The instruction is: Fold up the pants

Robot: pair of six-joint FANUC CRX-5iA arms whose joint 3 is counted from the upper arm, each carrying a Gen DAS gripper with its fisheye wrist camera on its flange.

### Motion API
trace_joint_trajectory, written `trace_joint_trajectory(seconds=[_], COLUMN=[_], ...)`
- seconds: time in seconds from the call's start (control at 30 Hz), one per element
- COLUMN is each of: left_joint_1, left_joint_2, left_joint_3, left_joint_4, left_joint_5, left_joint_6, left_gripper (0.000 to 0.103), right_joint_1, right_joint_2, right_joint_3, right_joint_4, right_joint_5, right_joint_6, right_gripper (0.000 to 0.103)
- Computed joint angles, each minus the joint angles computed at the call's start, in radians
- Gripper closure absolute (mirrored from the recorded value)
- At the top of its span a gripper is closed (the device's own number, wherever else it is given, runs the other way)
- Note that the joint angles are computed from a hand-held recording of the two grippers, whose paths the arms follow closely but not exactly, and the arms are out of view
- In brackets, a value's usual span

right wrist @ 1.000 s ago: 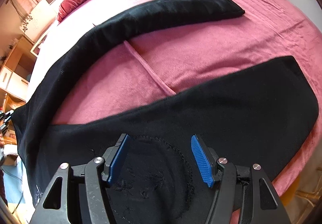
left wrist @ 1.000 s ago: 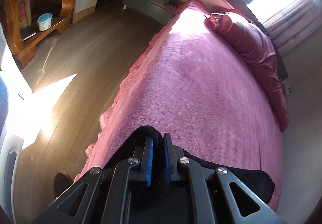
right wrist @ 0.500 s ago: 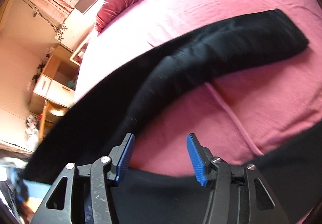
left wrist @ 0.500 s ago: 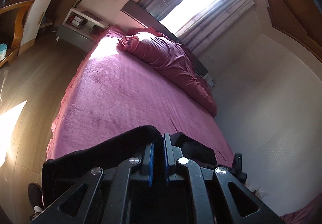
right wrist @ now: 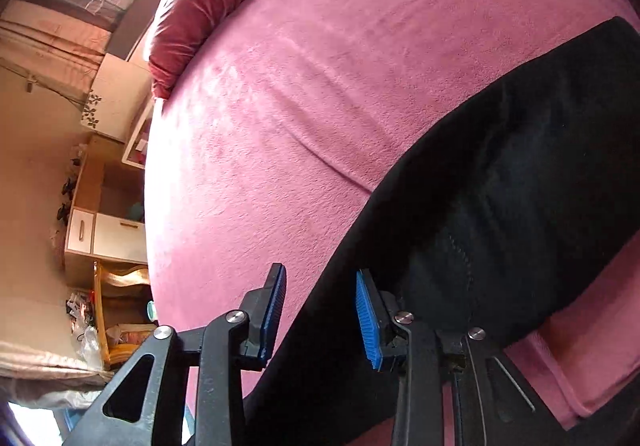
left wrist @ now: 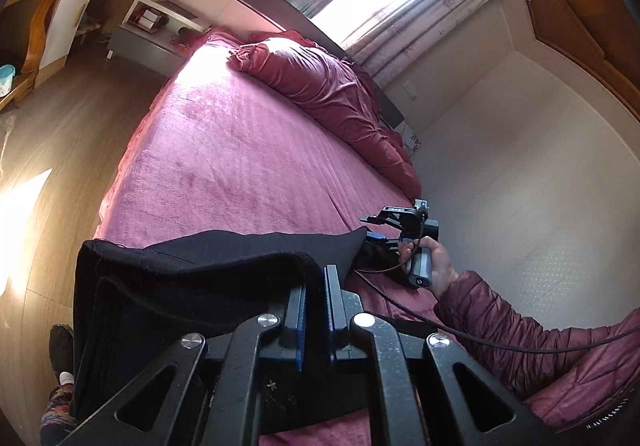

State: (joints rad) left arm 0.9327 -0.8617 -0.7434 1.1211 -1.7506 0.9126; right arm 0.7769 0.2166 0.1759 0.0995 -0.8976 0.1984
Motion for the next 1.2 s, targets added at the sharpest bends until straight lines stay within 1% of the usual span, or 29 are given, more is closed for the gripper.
trace_joint_trajectory(seconds=[0.03, 0.07, 0.1, 0.13, 0.17, 0.23, 0.3, 0.4, 0.47, 0.57, 0.6, 0.67, 0.73, 0.77, 0.87, 0.93, 1.0, 1.07, 1.13, 1.2], left_joint_1=[0.006, 0.008, 0.001, -0.015, -0.043, -0.121, -0.207, -0.302, -0.345, -0.391, -0.392, -0.384, -0.359, -0.338, -0.251, -0.167, -0.062, 0.059, 0.191, 0.324], left_joint_2=[0.003, 0.008, 0.018, 0.032, 0.052, 0.11, 0.185, 0.31, 0.379, 0.441, 0.446, 0.431, 0.4, 0.38, 0.303, 0.244, 0.185, 0.133, 0.084, 0.04], left_joint_3=[0.001, 0.002, 0.004, 0.009, 0.018, 0.052, 0.095, 0.176, 0.235, 0.3, 0.303, 0.295, 0.271, 0.255, 0.197, 0.146, 0.099, 0.049, 0.003, -0.037], left_joint_4=[-0.003, -0.005, -0.007, -0.01, -0.019, -0.049, -0.075, -0.104, -0.136, -0.193, -0.192, -0.188, -0.173, -0.163, -0.14, -0.123, -0.125, -0.129, -0.153, -0.191], left_joint_5=[-0.008, -0.007, 0.005, 0.035, 0.082, 0.207, 0.352, 0.521, 0.597, 0.658, 0.659, 0.649, 0.619, 0.594, 0.5, 0.414, 0.313, 0.198, 0.078, -0.047], left_joint_6=[-0.002, 0.001, 0.01, 0.025, 0.045, 0.084, 0.111, 0.158, 0.195, 0.23, 0.225, 0.204, 0.179, 0.166, 0.119, 0.09, 0.065, 0.041, 0.016, -0.02], left_gripper=[0.096, 0.096, 0.096, 0.096, 0.096, 0.096, 0.096, 0.096, 0.096, 0.096, 0.096, 0.096, 0.096, 0.096, 0.096, 0.096, 0.096, 0.096, 0.096, 0.096], right_joint_1=[-0.008, -0.013, -0.014, -0.012, -0.006, 0.003, 0.007, 0.031, 0.059, 0.114, 0.138, 0.19, 0.242, 0.277, 0.363, 0.419, 0.471, 0.522, 0.563, 0.59], right_joint_2=[0.019, 0.027, 0.033, 0.034, 0.033, 0.006, -0.034, -0.115, -0.177, -0.271, -0.305, -0.385, -0.453, -0.496, -0.555, -0.587, -0.605, -0.624, -0.626, -0.629], right_joint_3=[0.02, 0.031, 0.039, 0.04, 0.043, 0.033, 0.011, -0.05, -0.101, -0.197, -0.233, -0.329, -0.413, -0.465, -0.544, -0.588, -0.617, -0.648, -0.663, -0.681], right_joint_4=[-0.01, -0.014, -0.013, -0.008, 0.003, 0.023, 0.042, 0.098, 0.152, 0.236, 0.27, 0.338, 0.396, 0.431, 0.495, 0.513, 0.515, 0.502, 0.477, 0.45], right_joint_5=[-0.02, -0.039, -0.048, -0.047, -0.051, -0.053, -0.022, 0.047, 0.081, 0.129, 0.134, 0.156, 0.159, 0.156, 0.121, 0.092, 0.053, 0.027, -0.005, -0.016], right_joint_6=[0.013, 0.023, 0.032, 0.044, 0.056, 0.07, 0.065, 0.026, 0.004, -0.048, -0.075, -0.144, -0.21, -0.257, -0.347, -0.387, -0.416, -0.446, -0.457, -0.474], right_gripper=[0.082, 0.093, 0.094, 0.094, 0.095, 0.095, 0.095, 0.095, 0.095, 0.095, 0.095, 0.095, 0.095, 0.095, 0.095, 0.095, 0.095, 0.095, 0.095, 0.096])
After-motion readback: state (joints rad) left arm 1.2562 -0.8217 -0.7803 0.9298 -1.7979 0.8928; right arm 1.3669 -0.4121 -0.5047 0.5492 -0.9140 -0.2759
